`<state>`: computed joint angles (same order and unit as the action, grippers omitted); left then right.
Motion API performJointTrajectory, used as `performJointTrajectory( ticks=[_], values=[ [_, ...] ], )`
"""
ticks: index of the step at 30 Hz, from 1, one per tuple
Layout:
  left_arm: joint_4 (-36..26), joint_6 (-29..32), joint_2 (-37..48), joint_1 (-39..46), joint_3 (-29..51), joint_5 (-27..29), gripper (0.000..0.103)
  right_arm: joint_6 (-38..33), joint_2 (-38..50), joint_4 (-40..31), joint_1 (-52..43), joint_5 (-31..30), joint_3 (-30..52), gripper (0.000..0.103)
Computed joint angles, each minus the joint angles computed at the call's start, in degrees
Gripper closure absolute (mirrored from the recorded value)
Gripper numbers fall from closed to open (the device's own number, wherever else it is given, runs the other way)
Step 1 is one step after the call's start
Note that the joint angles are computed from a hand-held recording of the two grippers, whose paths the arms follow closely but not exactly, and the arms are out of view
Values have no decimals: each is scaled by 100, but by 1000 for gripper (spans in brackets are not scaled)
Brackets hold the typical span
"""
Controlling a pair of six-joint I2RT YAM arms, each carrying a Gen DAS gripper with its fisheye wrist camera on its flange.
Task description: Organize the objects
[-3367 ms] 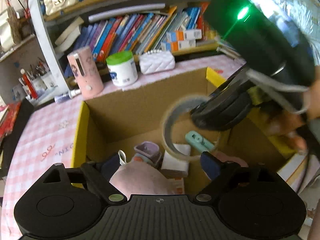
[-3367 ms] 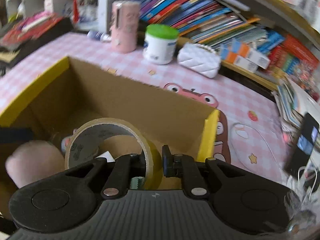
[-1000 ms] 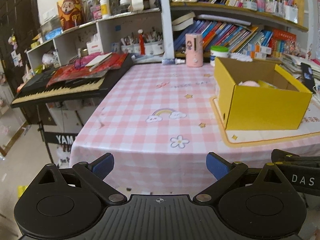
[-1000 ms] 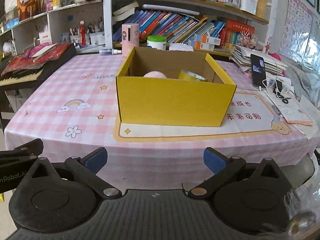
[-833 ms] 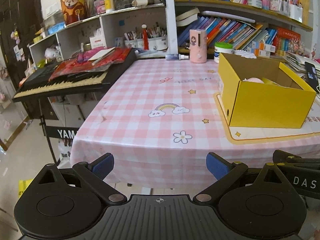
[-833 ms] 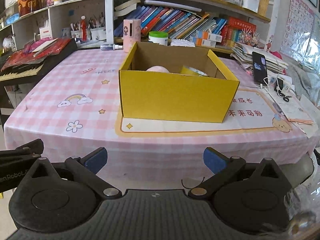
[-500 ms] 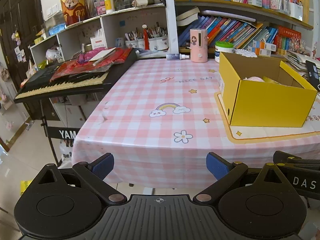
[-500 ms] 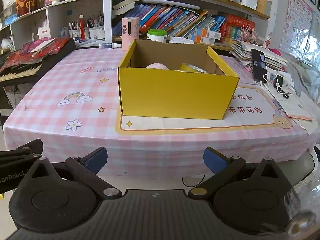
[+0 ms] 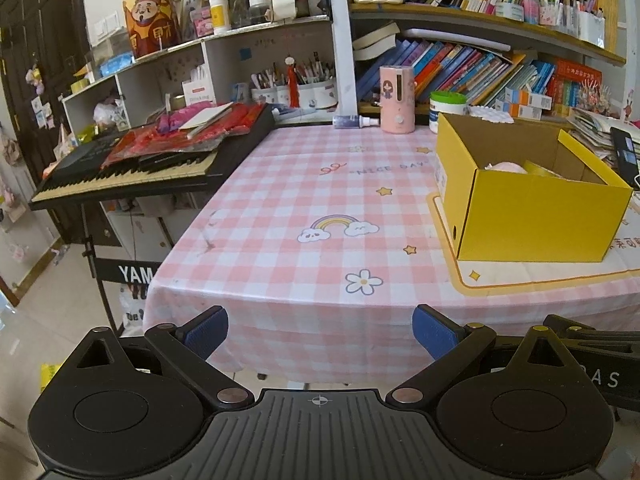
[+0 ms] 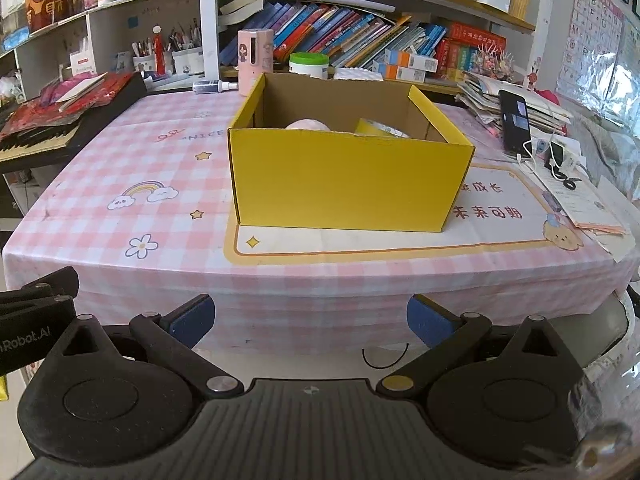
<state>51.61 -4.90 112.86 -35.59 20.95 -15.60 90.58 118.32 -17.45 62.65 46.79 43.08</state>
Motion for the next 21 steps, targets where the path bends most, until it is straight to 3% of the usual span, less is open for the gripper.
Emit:
performJointTrajectory(
  ticks=[21],
  values=[
    [-138,9,-37,-7,61,149,3,140,36,-122,-32,-11,28,0]
  ],
)
